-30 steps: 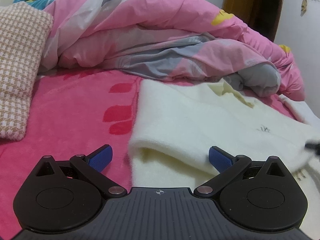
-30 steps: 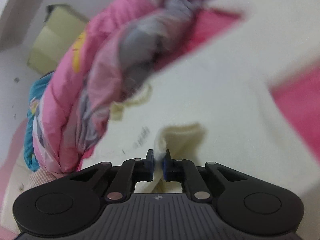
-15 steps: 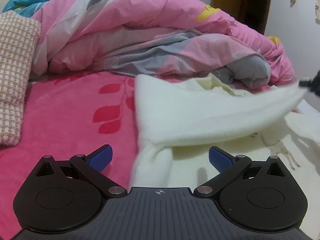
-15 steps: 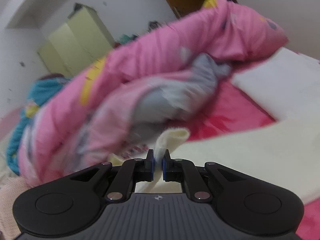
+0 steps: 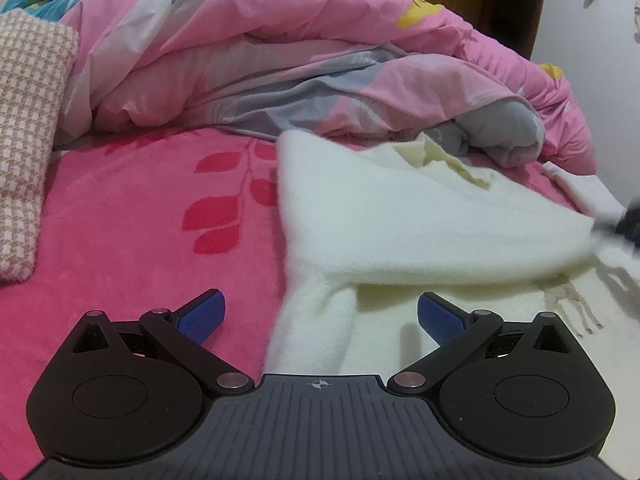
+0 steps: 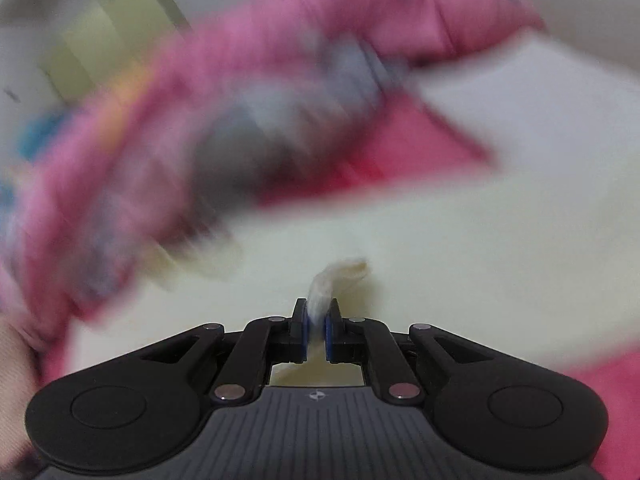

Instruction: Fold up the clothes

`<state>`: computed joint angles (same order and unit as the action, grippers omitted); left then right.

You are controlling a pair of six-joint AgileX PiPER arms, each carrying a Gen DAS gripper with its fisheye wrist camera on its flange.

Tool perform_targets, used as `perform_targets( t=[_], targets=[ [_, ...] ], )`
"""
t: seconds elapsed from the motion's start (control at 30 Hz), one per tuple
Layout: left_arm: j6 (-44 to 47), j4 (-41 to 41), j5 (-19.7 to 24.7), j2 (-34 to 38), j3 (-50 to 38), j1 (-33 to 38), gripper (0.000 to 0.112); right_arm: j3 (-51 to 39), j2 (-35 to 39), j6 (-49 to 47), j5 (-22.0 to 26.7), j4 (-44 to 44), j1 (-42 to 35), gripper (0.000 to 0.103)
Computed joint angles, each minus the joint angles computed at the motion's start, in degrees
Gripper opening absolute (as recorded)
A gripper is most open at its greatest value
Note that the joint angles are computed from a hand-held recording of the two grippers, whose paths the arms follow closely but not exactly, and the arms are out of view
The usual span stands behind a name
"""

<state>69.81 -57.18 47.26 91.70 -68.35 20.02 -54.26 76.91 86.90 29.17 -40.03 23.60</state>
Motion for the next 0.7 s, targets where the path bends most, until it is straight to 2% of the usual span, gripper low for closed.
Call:
perform_targets(
  t=[0.1,0.13,0.17,0.23,0.3,0.4,0.47,0.6,0.7],
  targets=[
    [0.3,0.0,0.1,0.0,0.0,0.0,0.103,1.9,0.1,-3.7,-1.2,4.9,-1.8,0.008],
    [0.2,0.1,0.2,0.1,0.0,0.0,0.103,1.8,-0.5,-4.6,-0.9,5.7,-2.1,0.014],
    [0.1,0.2,0.3,0.1,-0.1,0.0,0.103,1.4,-1.0,-3.6,1.0,4.4,-1.8,0.021],
    [0.1,0.2,0.4,0.0,-0.1,0.1,0.103,0.0,-1.6,1.7,9.2,-1.8,0.6,0.029],
    [0.4,-0.1,0.6,-0.1,0.1,0.2,0.103,-0.2,-3.0,5.4,15.3,-6.0,2.5,0.030],
    [1.7,-1.9,1.2,-0.7,0.6,0.9,0.103,0.0,-5.1,7.5,18.8,-10.0,6.6,0.030],
    [3.2,-4.7,2.1,-1.4,1.0,2.1,0.103,-1.9,-4.5,5.0,20.3,-12.3,10.6,0.030],
    [4.7,-10.3,3.2,-2.0,0.8,3.8,0.103,-6.7,0.6,-1.6,18.6,-17.2,17.5,0.030],
    [-1.8,-5.3,-1.8,-0.7,-1.9,0.9,0.103,-10.4,5.1,-7.2,14.3,-18.4,19.2,0.028]
  ],
)
